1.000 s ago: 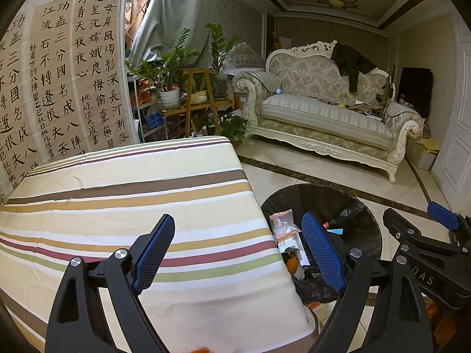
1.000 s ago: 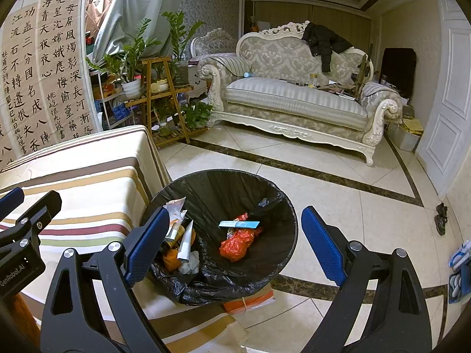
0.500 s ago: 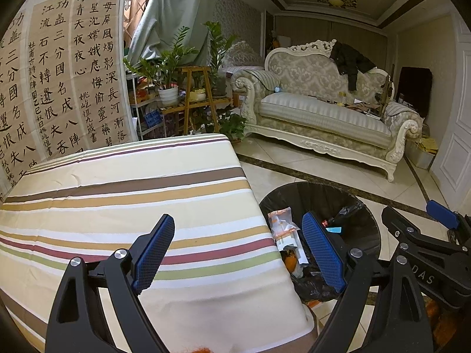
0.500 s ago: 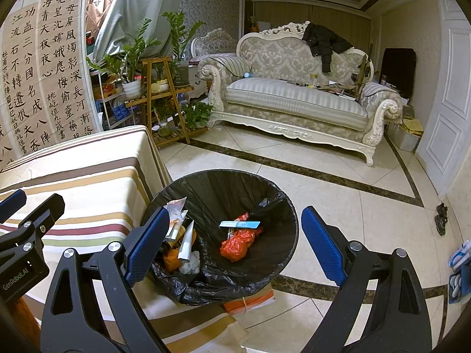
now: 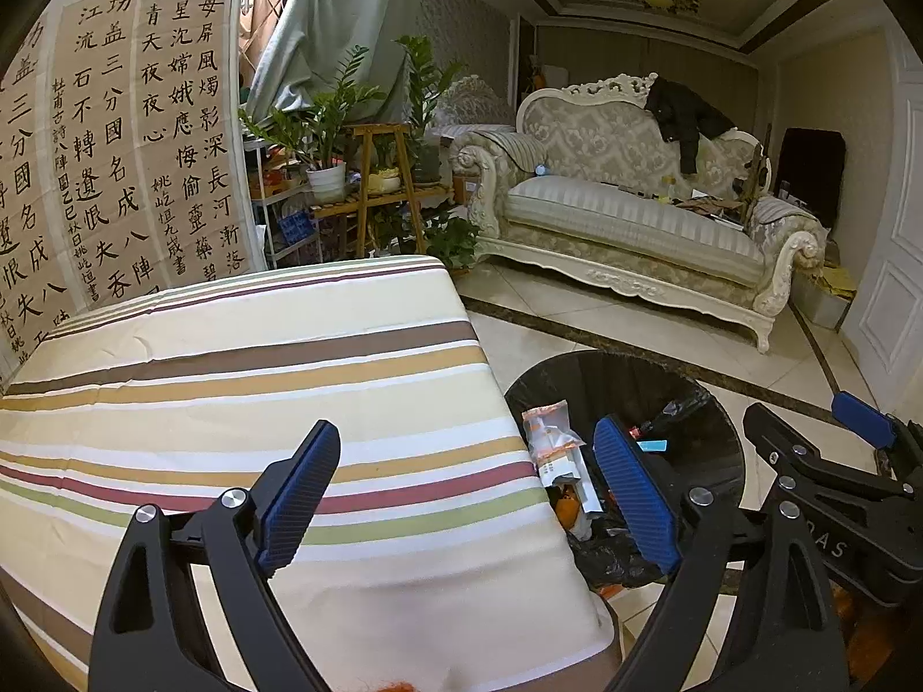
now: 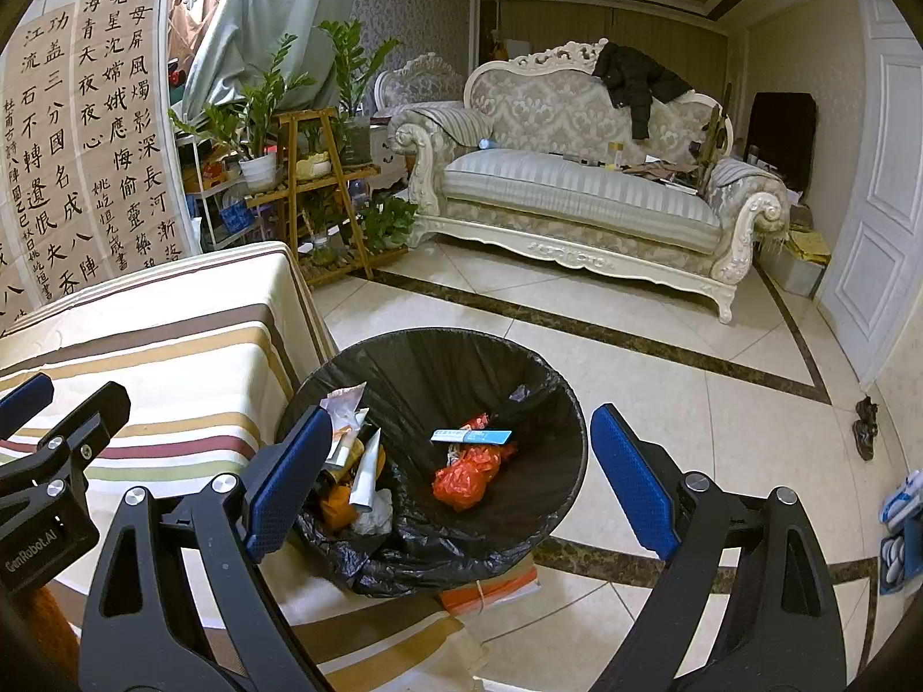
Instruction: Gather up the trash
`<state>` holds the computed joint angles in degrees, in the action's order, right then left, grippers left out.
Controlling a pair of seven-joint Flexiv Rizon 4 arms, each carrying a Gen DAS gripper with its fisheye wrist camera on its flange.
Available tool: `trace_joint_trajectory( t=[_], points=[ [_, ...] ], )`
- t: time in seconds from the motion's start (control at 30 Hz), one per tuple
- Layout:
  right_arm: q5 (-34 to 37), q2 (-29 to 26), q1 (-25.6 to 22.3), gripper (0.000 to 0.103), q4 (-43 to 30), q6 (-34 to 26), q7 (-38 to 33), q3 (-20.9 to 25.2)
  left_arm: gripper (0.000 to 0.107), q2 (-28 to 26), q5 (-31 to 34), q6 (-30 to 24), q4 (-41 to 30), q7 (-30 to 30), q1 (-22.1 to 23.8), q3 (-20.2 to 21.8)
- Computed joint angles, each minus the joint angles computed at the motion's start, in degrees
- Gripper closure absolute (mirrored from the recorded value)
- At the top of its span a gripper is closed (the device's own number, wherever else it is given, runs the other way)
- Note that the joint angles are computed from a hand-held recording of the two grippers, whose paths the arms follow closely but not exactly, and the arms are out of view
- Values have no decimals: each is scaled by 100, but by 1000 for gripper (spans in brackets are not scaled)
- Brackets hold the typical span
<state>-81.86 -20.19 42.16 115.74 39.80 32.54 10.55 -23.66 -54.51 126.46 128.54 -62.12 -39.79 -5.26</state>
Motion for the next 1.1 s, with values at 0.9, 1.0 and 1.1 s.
trace_joint_trajectory(
  t=[0.9, 1.0, 1.1],
  points=[
    [-78, -127, 14, 14, -67, 63, 38, -38, 18, -59, -583, 158, -135, 567, -82, -126],
    [-89, -219, 63, 14, -177, 60, -13, -63, 18, -14, -678, -7, -118, 582, -17, -138],
    [-81, -301, 91, 14, -302, 115, -130, -104, 18, -9, -931, -100, -143, 731, -28, -100]
  ],
)
